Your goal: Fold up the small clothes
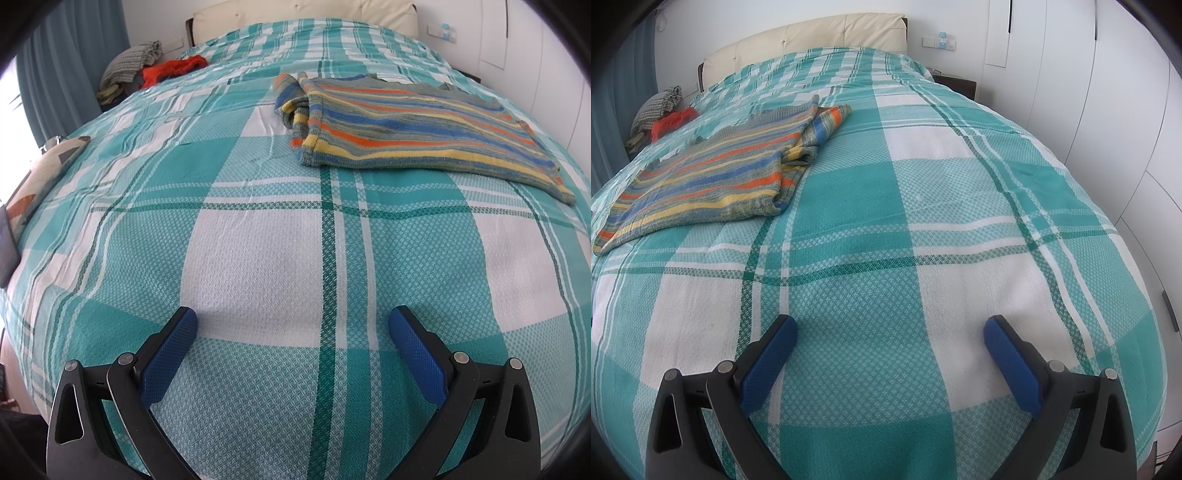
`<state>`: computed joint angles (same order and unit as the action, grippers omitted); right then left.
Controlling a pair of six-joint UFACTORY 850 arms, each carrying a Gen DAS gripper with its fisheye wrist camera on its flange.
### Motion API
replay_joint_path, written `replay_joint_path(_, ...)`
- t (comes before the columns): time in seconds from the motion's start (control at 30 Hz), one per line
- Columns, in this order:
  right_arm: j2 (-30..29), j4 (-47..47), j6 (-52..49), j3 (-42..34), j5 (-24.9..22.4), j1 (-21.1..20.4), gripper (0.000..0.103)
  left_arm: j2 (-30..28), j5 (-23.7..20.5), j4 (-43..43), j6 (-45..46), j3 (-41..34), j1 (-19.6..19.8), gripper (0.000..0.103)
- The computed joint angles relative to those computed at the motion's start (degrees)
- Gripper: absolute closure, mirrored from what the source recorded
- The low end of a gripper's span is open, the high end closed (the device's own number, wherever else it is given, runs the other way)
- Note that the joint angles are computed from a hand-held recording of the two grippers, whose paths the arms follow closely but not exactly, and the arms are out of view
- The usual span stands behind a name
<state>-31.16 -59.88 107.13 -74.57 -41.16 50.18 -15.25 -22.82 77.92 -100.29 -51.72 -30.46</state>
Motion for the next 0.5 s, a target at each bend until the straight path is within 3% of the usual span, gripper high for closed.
replay_joint_path(0.13, -0.1, 0.1, -0.2, -0.1, 0.0, 0.0, 0.002, 0.2, 0.0, -1.4, 1.4, -0.1, 0.0, 0.001)
replay_joint_path(0.23, -0.2, 1.5, -1.4, -0.5, -0.2, -0.1, 0.002, 1.4, -0.4, -13.3, 14.2, -1.3, 0.0, 0.002)
replay_joint_path(0.3, -0.1, 6.0, -6.2, -1.5, 0.5, -0.9, 0.001, 3.5, 0.3, -16.6, 19.7, -1.1, -1.1, 0.002)
replay_joint_path(0.43, 2.4, 22.7, -26.5, -2.1, 8.3, -5.0, 0.001, 4.2, 4.8, -6.8, 18.4, -3.3, -5.1, 0.002)
replay_joint_path(0.5, 3.9, 28.0, -32.8, -1.6, 13.3, -7.4, 0.002, 0.4, 7.5, -10.9, 26.8, -8.6, -6.6, 0.002)
